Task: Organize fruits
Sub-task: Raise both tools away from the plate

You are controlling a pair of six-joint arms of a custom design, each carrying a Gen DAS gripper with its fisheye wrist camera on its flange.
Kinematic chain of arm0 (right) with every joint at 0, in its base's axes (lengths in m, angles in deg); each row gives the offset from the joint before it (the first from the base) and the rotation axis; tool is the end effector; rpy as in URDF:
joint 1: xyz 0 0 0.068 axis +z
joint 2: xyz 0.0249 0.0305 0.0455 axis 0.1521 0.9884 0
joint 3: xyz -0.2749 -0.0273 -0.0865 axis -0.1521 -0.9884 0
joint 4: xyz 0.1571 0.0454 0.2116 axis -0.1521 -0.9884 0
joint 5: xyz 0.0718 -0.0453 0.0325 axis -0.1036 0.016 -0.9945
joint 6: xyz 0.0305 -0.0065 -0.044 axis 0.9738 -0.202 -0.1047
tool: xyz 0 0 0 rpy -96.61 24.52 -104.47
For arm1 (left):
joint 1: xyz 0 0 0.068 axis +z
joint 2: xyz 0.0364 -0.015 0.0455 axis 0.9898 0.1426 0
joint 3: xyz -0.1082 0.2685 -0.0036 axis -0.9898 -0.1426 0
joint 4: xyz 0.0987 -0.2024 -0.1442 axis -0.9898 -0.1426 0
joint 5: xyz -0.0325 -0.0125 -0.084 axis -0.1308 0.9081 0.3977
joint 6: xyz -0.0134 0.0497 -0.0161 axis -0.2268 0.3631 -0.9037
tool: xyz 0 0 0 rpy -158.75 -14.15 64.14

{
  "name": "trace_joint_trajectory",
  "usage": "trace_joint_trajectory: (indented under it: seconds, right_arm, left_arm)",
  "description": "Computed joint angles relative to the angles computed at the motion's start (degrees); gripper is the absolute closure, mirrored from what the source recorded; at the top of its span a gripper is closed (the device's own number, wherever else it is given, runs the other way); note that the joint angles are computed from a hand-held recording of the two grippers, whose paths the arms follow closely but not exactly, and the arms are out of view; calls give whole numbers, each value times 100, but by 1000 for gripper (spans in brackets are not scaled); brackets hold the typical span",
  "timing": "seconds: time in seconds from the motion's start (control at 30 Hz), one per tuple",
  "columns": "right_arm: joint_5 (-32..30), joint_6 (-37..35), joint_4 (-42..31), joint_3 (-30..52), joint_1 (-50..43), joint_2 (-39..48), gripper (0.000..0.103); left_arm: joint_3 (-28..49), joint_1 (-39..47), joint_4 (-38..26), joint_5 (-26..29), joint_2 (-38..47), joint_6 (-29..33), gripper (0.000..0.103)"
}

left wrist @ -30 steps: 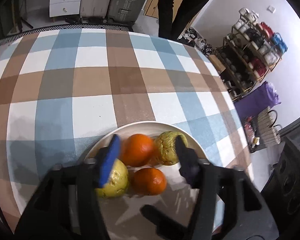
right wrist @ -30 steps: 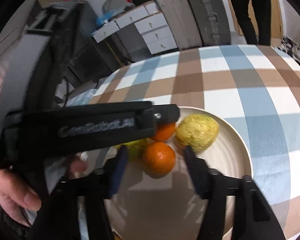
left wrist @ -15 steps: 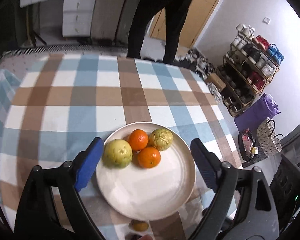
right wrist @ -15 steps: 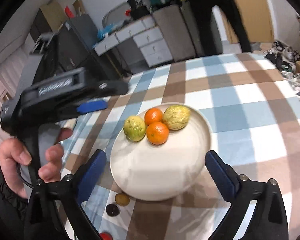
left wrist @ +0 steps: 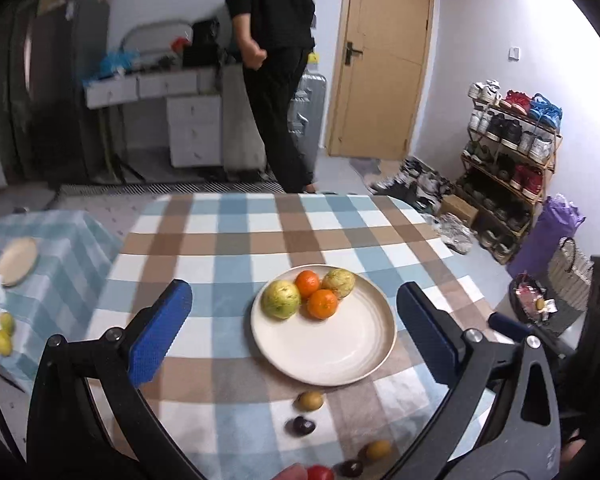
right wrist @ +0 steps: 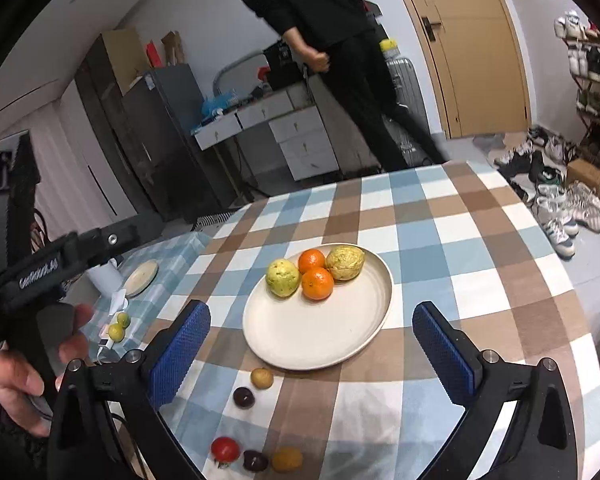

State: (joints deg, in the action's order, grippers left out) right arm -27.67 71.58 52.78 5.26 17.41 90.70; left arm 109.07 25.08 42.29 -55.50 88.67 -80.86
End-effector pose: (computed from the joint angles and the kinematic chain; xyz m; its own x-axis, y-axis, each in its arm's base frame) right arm 0.2375 0.0513 0.1845 -0.6662 0.0034 -0.7458 -0.3860 0.8540 0.3487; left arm 0.1989 -0.2568 0.2575 -0.5360 -0.1227 -0.8352 -0.0843 0.9922 -0.0916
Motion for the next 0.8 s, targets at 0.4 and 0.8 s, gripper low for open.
trace_joint_trajectory:
  seconds: [0.4,0.8]
  right_arm:
    - [425,-147,-1118,-876,393,-2295,0]
    - [449,-491,-2042,-1420,391,-3203,0]
  left_arm:
    - [-540,-1917,-2106,-980,-213,-3147,1]
    - [-1565,-1937,-566,-52,360,-3175,1]
